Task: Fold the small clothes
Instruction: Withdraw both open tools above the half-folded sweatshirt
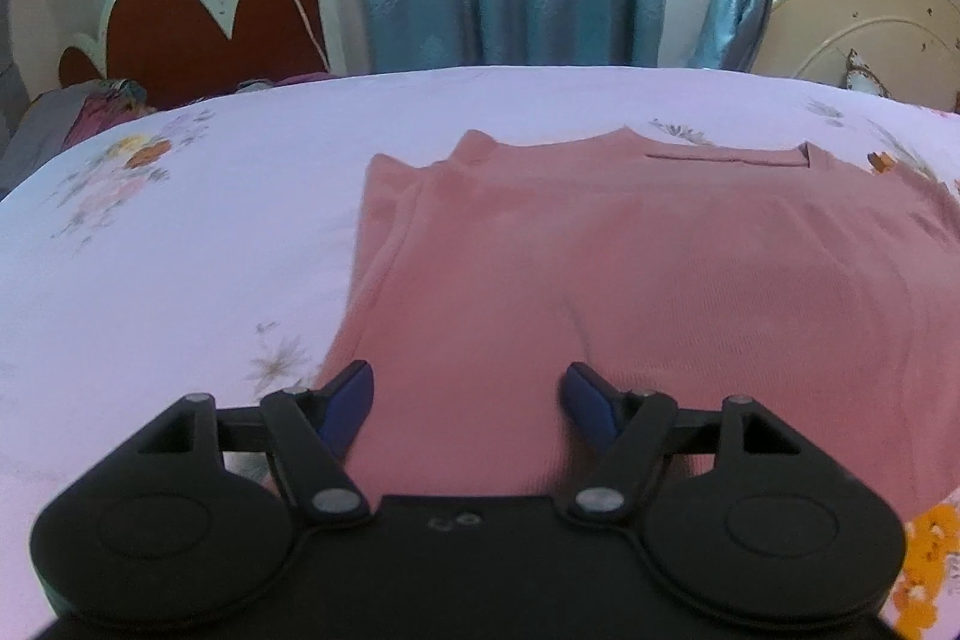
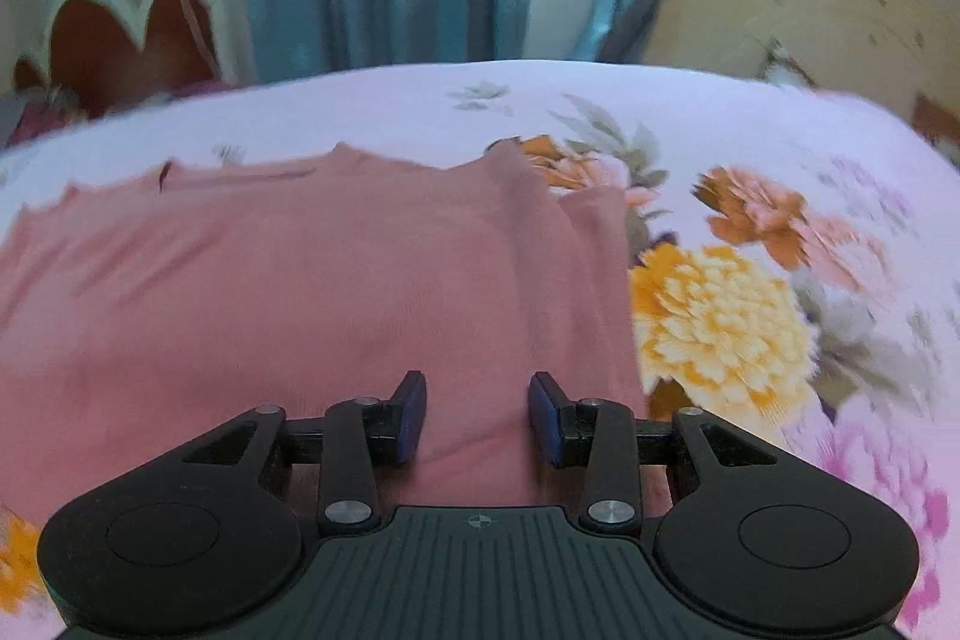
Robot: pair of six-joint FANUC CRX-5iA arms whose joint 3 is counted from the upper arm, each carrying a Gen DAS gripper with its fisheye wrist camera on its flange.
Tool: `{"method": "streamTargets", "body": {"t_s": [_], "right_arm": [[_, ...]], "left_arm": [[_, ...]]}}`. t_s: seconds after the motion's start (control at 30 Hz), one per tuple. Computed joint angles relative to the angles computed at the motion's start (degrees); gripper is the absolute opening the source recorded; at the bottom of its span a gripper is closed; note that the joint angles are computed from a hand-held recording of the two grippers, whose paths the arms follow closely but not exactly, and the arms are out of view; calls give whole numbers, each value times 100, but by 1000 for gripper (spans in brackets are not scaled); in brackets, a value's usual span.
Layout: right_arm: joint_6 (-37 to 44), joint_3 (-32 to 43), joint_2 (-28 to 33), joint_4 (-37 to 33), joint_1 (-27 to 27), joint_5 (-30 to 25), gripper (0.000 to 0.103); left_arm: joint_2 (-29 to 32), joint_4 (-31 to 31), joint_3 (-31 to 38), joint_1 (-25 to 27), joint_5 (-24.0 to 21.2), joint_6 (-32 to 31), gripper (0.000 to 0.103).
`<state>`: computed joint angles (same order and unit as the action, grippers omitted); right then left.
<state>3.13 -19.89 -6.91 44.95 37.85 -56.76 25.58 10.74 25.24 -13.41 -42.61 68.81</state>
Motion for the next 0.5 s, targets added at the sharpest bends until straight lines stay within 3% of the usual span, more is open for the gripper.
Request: {"method": "streamTargets", "body": {"t_s": [0.13, 0.2, 0.5], "right_arm": [[352, -76, 1, 30, 240, -289, 37], [320, -173, -39, 125, 297, -327, 37], [130, -247, -151, 144, 453, -618, 37]], "left_arm": [[-140, -86, -129, -37, 50, -27, 67], [-93, -434, -22, -76, -59, 243, 67], [-187, -628, -94, -26, -20, 446, 67]]}}
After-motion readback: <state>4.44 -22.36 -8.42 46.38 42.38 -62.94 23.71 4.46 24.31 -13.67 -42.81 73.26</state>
